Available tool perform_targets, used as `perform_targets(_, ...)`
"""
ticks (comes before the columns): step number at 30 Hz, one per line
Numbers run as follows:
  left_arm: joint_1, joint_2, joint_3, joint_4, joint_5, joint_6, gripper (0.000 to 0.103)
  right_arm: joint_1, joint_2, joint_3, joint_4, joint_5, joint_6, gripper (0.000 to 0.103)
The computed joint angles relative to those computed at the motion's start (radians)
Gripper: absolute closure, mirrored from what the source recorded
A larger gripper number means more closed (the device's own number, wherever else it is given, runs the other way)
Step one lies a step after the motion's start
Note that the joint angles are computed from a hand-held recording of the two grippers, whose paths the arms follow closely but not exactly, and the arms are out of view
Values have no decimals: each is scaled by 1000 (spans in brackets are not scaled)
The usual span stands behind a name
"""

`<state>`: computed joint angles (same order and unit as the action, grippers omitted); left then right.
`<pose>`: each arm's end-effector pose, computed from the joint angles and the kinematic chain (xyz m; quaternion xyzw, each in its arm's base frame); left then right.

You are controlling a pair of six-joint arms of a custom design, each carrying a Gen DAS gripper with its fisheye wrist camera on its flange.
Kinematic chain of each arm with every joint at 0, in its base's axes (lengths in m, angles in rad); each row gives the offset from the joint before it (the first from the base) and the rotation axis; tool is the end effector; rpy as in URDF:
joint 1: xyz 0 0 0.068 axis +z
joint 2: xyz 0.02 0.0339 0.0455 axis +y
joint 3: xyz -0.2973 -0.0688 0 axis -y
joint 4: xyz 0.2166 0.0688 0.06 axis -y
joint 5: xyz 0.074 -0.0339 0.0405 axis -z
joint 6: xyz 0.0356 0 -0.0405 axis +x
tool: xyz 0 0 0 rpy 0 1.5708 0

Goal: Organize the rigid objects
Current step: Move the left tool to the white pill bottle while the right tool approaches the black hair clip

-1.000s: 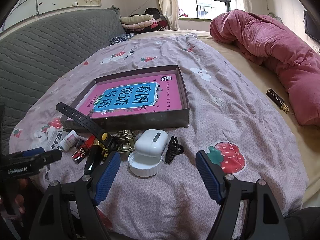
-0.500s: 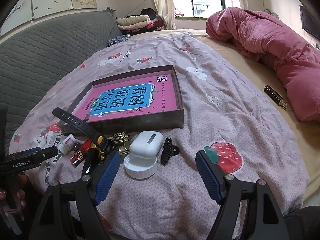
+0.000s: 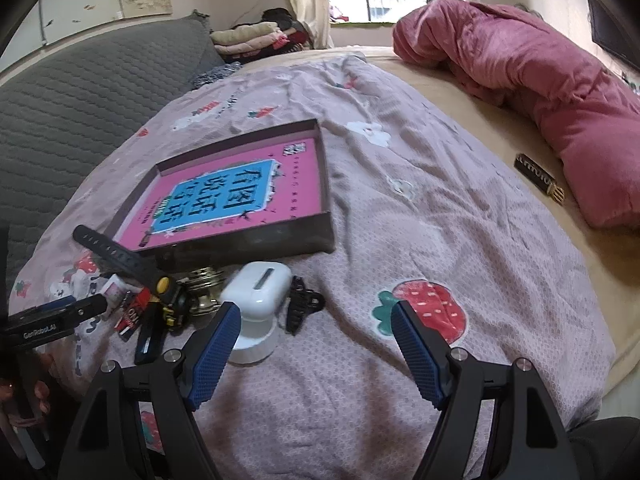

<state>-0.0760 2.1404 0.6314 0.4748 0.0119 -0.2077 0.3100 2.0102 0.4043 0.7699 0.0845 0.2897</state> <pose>0.3087 -0.0239 0.0572 -0.0619 0.9622 -0.0432 0.2616 0.2602 0.0802 0.0828 0.0057 0.9325 0.0683 0.3545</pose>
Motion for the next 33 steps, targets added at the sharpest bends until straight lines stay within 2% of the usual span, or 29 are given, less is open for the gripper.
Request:
perform_targets(7,0,27,26,-7,-17,-4,11,-5,34,44,-47,20,-8,26)
perform_targets(15,-9,37,35,-6,-32,7,11,4,72,89,-79,6,-26,40)
perform_targets(25,-19,44,46,-14,-40,3,11,50,73,86,-34,-80,-46,40)
perform_targets(33,-16,53,54,-17,-57,-1,11,21,76,93,-61,-38,-16,45)
